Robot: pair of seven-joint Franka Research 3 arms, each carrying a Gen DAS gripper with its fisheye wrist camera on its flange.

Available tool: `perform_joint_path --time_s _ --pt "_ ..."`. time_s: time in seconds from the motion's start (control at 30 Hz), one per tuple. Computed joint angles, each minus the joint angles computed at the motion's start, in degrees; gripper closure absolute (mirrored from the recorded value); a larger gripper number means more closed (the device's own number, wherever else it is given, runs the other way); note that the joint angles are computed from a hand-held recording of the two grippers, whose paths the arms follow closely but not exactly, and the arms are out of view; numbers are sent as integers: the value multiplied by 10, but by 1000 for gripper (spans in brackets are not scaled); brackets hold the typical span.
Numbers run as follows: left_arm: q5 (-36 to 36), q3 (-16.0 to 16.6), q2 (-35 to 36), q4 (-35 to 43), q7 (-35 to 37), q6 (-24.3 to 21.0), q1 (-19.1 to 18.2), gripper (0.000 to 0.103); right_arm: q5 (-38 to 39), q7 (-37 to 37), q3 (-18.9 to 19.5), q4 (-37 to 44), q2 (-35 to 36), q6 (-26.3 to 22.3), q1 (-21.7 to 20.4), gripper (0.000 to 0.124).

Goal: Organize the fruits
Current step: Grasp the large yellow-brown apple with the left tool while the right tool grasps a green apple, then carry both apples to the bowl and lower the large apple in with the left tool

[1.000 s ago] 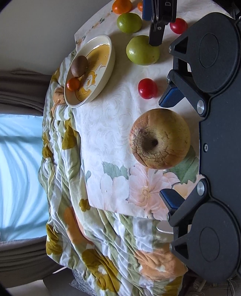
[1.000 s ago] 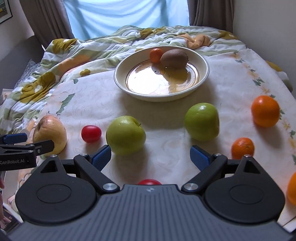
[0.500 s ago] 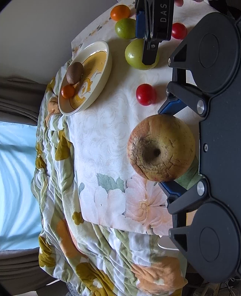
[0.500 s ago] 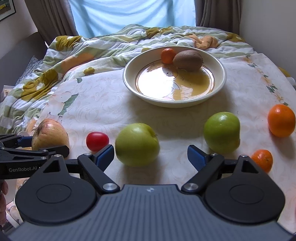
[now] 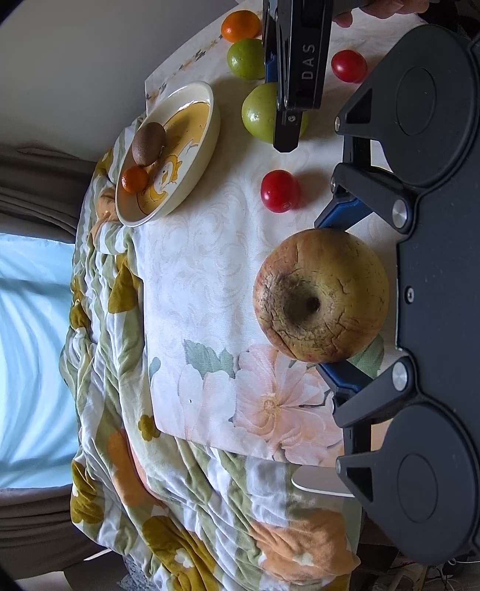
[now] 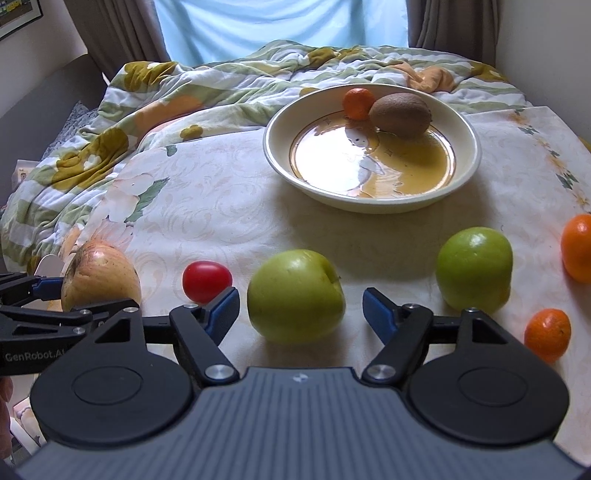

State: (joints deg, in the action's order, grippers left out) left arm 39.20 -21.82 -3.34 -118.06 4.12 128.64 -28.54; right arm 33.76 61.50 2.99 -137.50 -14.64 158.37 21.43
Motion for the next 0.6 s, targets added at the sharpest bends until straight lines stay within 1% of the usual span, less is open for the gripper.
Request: perform_joint_path --time_s 0.03,0.13,0.2,0.43,0.6 --pt "-1 -1 -1 0 -3 -3 -1 26 1 -8 -3 3 1 -6 2 52" --pt "1 -5 -4 3 -17 -17 -4 26 -3 -21 -3 3 0 -6 2 52" --pt "3 -8 -4 9 -25 -32 -7 26 9 -37 -8 1 -5 -9 6 52" --pt "15 -21 -2 42 -55 -107 -25 26 38 -85 -22 5 -27 -42 8 52" --pt "23 -32 15 86 -84 -168 -46 26 56 -118 -34 6 -53 -70 2 52"
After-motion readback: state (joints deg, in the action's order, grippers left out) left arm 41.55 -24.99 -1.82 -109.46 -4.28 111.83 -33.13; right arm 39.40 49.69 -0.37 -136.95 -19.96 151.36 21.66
